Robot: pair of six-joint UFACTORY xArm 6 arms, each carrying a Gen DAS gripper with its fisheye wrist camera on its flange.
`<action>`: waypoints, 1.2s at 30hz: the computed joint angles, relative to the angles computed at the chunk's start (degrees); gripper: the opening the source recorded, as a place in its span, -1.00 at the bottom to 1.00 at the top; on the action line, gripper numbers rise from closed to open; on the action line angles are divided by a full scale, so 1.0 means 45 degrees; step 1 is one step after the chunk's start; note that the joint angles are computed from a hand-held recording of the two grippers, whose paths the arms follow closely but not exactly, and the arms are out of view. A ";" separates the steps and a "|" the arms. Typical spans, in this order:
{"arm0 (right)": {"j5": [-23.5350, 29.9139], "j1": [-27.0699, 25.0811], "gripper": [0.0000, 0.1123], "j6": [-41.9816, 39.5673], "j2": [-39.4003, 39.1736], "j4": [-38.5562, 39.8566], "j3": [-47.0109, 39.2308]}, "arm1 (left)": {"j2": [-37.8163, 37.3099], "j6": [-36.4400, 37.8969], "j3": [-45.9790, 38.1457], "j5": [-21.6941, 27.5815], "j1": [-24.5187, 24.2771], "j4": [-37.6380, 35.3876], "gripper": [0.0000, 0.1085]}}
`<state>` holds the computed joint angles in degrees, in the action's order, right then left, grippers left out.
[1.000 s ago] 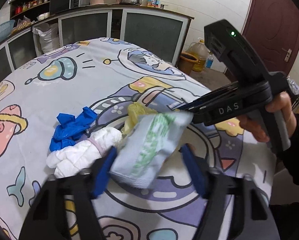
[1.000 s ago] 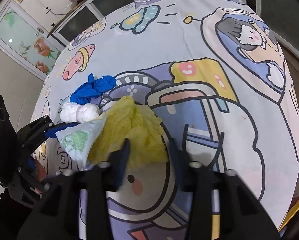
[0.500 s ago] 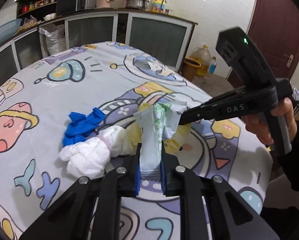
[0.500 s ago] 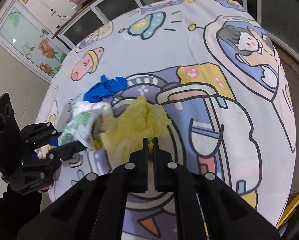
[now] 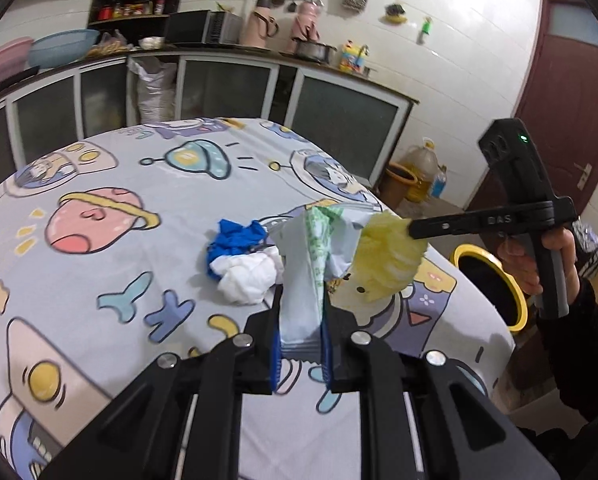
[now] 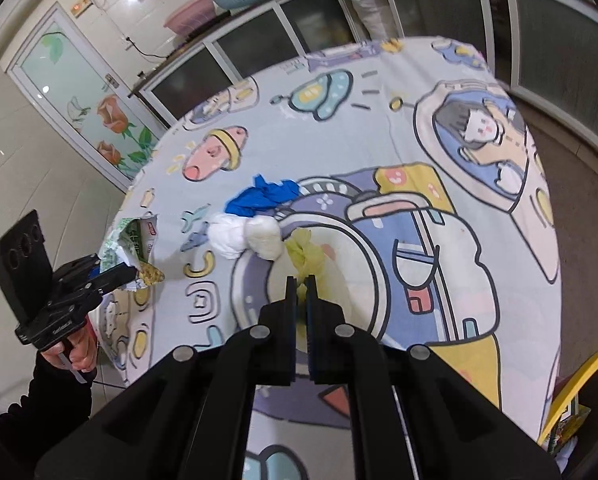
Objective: Collect trash
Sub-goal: 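Grasp the green-white tissue packet with the left tool while the right tool grasps the yellow bag, then carry the tissue packet and yellow bag to the bin and release both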
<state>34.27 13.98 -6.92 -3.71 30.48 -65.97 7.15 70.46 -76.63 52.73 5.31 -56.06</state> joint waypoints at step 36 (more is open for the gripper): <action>0.0067 -0.3305 -0.92 0.2126 -0.8505 -0.2112 0.6485 | -0.2369 0.0252 0.2202 -0.0156 -0.2623 -0.0381 -0.75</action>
<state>34.57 -0.90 2.64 -41.98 20.98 -36.78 -3.51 71.59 -66.72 52.03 -6.50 -57.77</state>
